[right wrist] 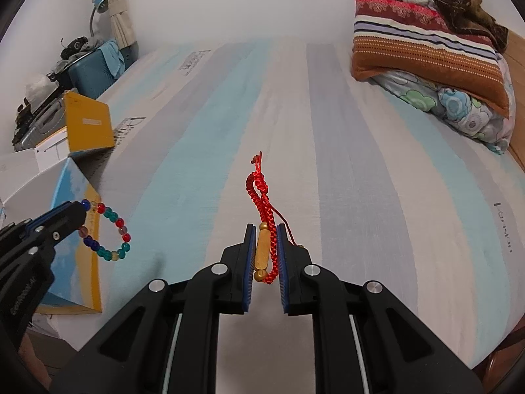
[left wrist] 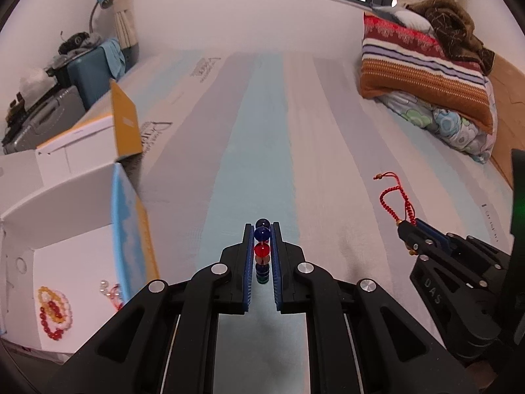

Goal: Organize jewelry
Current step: 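Carry both bracelets into the white box and open both tools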

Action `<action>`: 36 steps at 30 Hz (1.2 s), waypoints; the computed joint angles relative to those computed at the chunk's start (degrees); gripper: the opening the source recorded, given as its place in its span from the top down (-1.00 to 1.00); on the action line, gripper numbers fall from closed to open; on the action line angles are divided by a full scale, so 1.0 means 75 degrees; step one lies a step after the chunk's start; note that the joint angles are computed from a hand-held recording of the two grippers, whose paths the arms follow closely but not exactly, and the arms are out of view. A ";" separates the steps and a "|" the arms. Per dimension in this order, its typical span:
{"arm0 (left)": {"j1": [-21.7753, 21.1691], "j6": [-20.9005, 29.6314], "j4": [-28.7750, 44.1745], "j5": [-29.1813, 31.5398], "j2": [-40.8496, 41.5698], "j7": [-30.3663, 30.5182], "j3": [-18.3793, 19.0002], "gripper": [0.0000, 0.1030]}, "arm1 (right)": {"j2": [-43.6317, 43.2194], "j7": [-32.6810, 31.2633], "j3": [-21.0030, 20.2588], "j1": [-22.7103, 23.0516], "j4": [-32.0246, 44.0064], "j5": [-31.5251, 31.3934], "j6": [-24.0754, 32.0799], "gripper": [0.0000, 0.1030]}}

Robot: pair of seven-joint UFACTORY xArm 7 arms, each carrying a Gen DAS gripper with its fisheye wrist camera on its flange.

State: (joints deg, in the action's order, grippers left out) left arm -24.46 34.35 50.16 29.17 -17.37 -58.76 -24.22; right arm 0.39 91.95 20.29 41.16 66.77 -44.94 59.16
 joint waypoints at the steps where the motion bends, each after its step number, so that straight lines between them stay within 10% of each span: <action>1: -0.0033 0.0039 -0.0070 -0.0052 -0.0171 0.0024 0.0031 0.82 | 0.0041 0.0011 0.0024 0.0025 0.0081 -0.0016 0.0062 0.77; 36: 0.1279 0.1653 -0.2926 -0.2544 -0.5883 0.2732 0.1138 0.82 | 0.4102 -0.1397 -0.1431 0.3195 0.6006 -0.0604 0.0913 0.77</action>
